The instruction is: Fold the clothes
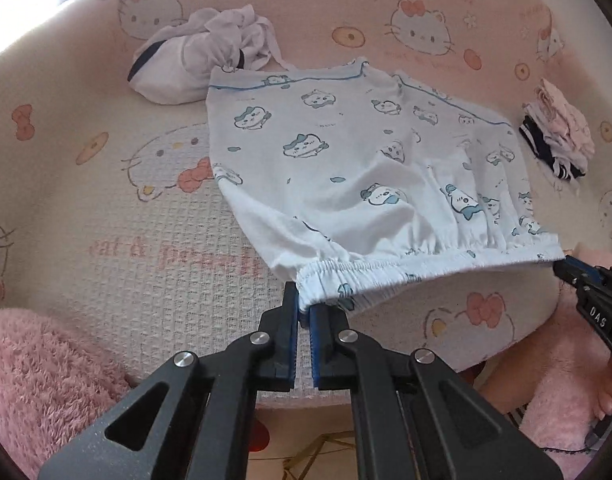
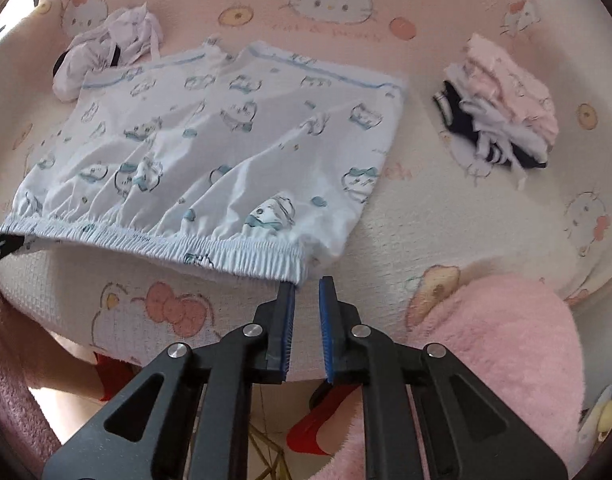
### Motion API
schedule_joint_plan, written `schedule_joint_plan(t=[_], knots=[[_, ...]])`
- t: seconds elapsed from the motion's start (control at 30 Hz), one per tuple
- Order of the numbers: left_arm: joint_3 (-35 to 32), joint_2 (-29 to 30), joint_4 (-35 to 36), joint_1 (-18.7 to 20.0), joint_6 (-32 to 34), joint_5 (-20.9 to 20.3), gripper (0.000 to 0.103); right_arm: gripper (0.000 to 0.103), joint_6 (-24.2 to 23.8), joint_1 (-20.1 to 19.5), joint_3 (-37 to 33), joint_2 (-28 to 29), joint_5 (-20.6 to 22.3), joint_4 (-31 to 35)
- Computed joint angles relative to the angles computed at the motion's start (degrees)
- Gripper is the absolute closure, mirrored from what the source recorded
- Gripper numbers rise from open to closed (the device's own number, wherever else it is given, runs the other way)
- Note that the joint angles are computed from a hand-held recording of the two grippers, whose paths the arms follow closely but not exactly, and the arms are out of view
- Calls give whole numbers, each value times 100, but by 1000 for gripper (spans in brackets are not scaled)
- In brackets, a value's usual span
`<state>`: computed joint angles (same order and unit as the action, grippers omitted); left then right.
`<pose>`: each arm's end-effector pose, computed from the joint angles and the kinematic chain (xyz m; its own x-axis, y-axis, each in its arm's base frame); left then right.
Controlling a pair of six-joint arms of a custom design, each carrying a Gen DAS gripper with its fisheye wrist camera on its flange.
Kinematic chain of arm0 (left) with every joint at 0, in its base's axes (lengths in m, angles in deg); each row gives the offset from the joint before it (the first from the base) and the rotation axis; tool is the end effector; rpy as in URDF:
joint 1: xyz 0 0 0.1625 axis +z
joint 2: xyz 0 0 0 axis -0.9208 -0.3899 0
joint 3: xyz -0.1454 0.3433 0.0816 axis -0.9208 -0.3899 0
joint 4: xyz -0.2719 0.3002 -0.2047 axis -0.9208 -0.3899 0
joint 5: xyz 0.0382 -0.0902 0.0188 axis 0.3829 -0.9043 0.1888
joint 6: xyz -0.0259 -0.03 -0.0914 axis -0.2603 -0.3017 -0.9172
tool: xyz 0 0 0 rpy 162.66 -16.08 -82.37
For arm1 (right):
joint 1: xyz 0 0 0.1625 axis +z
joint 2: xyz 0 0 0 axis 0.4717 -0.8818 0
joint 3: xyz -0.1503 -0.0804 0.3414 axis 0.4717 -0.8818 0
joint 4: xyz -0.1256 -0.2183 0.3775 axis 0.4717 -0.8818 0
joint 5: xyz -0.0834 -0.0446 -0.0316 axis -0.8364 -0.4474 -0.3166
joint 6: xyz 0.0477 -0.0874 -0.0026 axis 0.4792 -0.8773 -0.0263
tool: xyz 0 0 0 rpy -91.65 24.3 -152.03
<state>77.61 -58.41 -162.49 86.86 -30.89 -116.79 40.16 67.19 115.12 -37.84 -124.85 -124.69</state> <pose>-0.3390 -0.3351 0.0804 -0.6689 -0.4462 -0.5945 0.0435 0.7749 -0.6306 0.1171 -0.4577 0.3895 -0.5390 -0.4530 0.7101 -0.6335 0.7737 0.0127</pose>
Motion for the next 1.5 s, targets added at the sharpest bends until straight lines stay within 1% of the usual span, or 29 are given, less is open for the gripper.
schedule_joint_plan(t=[0.07,0.1,0.13,0.17,0.2,0.23,0.27,0.33,0.4,0.43,0.5,0.53,0.57,0.6,0.67,0.73,0.77,0.8,0.87,0.9,0.93,1.0,1.07,1.17,1.23,1.3,1.37,1.43,1.5], knots=[[9,30,-127,8,67,-61,98,92,-31,-12,52,-57,45,-67],[39,38,-267,92,157,-141,98,92,16,-24,28,-35,7,72],[81,33,-427,200,261,-235,96,90,71,-38,1,-5,-37,220],[120,32,-583,309,365,-330,94,84,267,-82,-81,156,-197,512],[208,-5,-917,478,575,-554,92,79,473,-131,-162,304,-336,776],[263,-40,-1092,576,632,-699,90,73,677,-163,-249,425,-459,1060],[321,-104,-1173,584,569,-713,86,71,826,-203,-292,526,-552,1230],[440,-314,-1246,463,394,-586,77,70,693,-162,-296,383,-246,1006],[629,-585,-1438,280,231,-347,62,65,372,-155,-249,109,285,719],[703,-694,-1551,223,207,-262,59,64,293,-160,-252,30,484,688],[783,-840,-1722,154,256,-118,59,64,175,-163,-273,-108,877,672],[791,-880,-1767,131,323,-36,59,64,130,-168,-244,-152,974,597],[800,-908,-1891,132,533,40,59,64,76,-166,-180,-219,1081,491],[809,-928,-2053,142,806,109,59,64,-17,-173,-135,-274,1317,379],[827,-962,-2409,169,1375,232,59,64,-77,-220,-161,-251,1622,314],[806,-1014,-2589,206,1892,323,59,64,62,-242,-270,-196,1903,476],[760,-975,-2551,290,2075,322,59,64,153,-212,-245,-235,1925,492],[699,-906,-2464,399,2224,308,59,63,182,-164,-223,-175,1811,332],[567,-762,-2276,614,2513,296,59,63,97,-92,-212,29,1459,100],[496,-685,-2177,719,2652,298,59,63,11,-47,-181,246,1096,-172],[473,-633,-2101,815,2656,194,59,63,-4,-44,-197,403,880,-228],[461,-538,-1988,1008,2576,-95,59,63,141,-66,-289,753,324,-121],[407,-447,-1623,1090,2283,-279,60,63,301,-108,-348,971,-103,-51],[508,-591,-1453,965,1862,-173,60,62,656,-209,-494,964,-49,183],[669,-790,-1591,839,1720,46,60,61,825,-279,-563,900,154,295],[803,-960,-1839,726,1785,305,60,61,918,-315,-582,815,410,350],[841,-1017,-2037,716,1946,465,60,61,816,-290,-539,773,529,350],[844,-1033,-2262,804,2172,484,60,61,668,-237,-459,801,535,314],[785,-989,-2427,987,2509,420,60,61,476,-207,-369,822,449,274]])
